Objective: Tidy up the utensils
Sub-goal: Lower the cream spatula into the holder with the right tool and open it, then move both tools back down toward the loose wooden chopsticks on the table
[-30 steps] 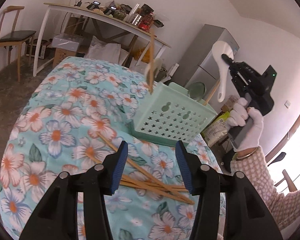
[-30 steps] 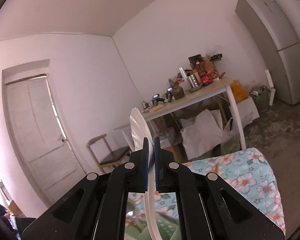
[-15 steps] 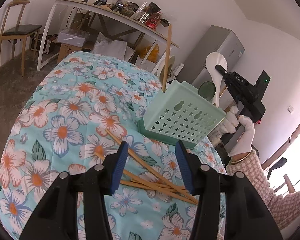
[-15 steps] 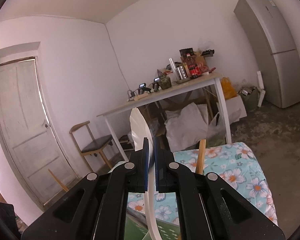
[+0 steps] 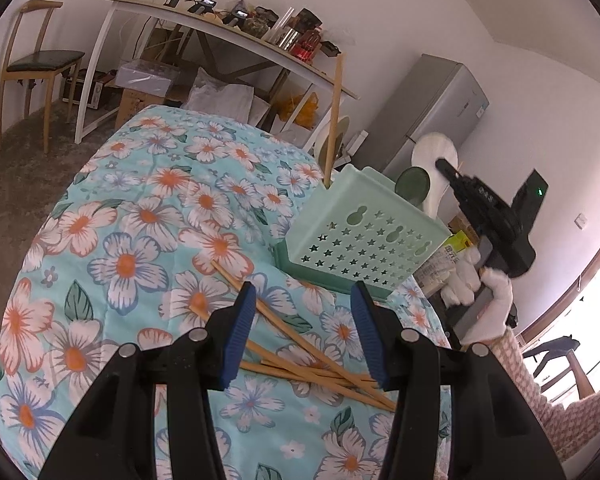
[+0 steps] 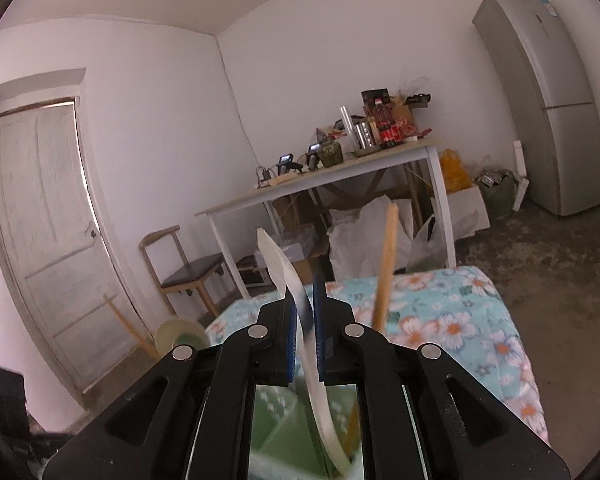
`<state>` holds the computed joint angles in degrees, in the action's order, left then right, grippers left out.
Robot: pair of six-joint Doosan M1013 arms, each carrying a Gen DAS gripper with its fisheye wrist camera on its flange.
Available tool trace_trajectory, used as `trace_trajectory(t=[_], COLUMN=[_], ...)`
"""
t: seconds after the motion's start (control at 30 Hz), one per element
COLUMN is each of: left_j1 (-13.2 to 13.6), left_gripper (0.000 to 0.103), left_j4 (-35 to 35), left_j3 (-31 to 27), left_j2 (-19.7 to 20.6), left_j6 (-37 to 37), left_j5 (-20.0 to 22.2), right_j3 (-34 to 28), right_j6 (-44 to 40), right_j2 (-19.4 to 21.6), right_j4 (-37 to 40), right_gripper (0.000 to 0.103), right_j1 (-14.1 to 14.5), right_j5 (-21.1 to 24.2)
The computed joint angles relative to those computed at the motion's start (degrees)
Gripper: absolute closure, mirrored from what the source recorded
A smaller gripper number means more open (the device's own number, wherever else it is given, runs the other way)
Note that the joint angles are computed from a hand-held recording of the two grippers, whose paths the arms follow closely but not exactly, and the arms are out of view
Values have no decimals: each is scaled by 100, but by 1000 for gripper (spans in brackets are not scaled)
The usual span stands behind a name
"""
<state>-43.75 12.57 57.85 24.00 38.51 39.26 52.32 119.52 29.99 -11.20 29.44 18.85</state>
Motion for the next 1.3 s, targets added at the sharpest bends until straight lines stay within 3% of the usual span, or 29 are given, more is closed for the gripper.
trace_trajectory(t=[0.07,0.13,0.27,0.43,0.5,0.73,0.87,1.07,1.13,1.23,1.3], left_j1=[-5,-15,-43,-85,-102,-167,-186,-205,-196,-174,-164], left_gripper=[55,55,55,55,55,55,55,55,55,55,55], left_j4=[-13,-23,-26,-118,-179,-545,-877,-1000,-1020,-1024,-949], left_j3=[18,16,19,45,52,61,14,2,9,-25,-60], left_j2=[-12,-13,-29,-43,-45,1,88,138,142,166,175], left_j6=[-2,5,58,122,157,339,436,431,419,390,334], left_j5=[-26,-32,-68,-63,-12,461,693,756,761,857,930], right_j3=[178,400,775,1234,1343,1454,1544,1176,1087,1064,1236], right_j6=[-73,176,679,1004,960,198,205,345,309,423,617], right_j2=[-109,-252,-497,-810,-884,-962,-954,-678,-605,-531,-607], right_j4=[97,-201,-820,-1059,-931,-292,-32,456,688,1090,1075], right_gripper=[91,82,77,66,59,36,31,26,17,13,10], right_j1=[7,49,140,246,281,481,537,501,460,380,382], right_j5=[-6,12,46,228,346,1575,2099,3090,3235,3348,3048])
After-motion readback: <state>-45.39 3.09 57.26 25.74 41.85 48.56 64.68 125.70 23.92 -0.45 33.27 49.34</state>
